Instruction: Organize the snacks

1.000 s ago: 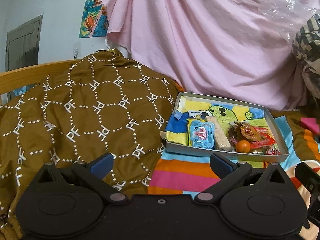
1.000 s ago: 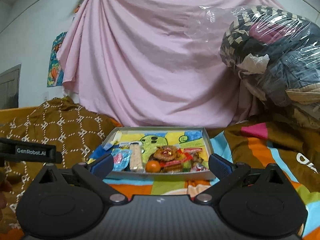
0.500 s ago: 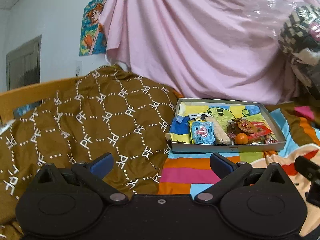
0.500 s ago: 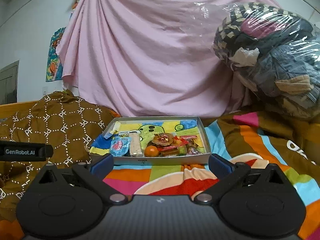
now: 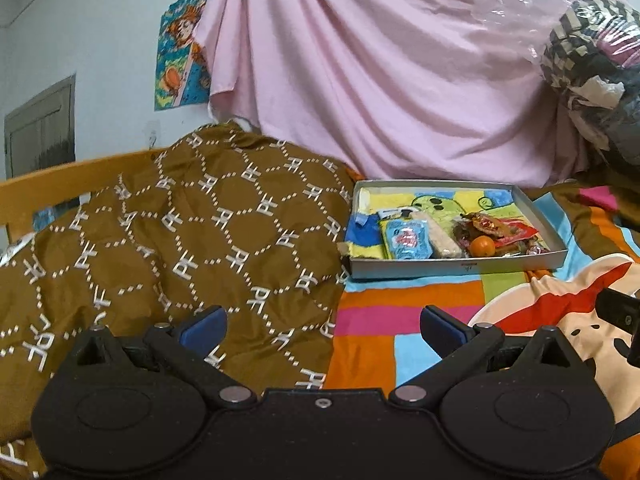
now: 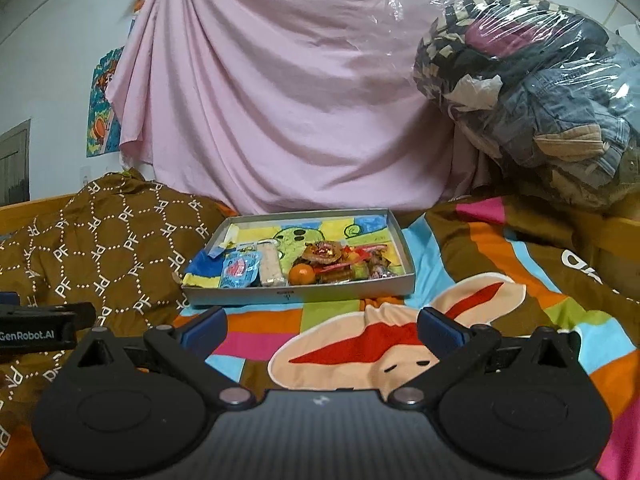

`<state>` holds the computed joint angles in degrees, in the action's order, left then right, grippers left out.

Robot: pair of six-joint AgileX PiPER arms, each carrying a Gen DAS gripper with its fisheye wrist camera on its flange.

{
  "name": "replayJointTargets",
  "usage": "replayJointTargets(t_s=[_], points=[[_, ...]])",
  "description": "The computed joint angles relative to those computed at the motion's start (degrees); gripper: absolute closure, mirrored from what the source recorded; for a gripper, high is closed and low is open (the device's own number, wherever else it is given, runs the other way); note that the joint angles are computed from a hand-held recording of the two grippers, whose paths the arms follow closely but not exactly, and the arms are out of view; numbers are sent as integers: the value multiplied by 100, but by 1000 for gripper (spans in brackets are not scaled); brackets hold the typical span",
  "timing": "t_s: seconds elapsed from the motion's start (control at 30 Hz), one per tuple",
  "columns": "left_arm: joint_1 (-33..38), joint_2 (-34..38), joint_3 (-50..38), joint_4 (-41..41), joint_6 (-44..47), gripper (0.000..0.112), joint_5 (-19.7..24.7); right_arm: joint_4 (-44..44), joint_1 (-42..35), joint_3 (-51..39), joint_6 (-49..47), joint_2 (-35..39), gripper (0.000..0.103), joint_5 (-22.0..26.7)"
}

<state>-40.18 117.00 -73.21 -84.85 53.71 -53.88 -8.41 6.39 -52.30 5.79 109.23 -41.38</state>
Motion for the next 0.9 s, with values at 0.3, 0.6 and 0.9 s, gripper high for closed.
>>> replayJointTargets(t_s=[0.3,0.6,0.9], points=[[139,-128,467,251,-520,10,152,136,254,-28,-212,99,0,85],[214,-85,700,437,-858,10,232,111,410,-229,-346,304,0,238],[236,-63,742,437,-952,10,251,100,429,-280,-346,345,0,355]])
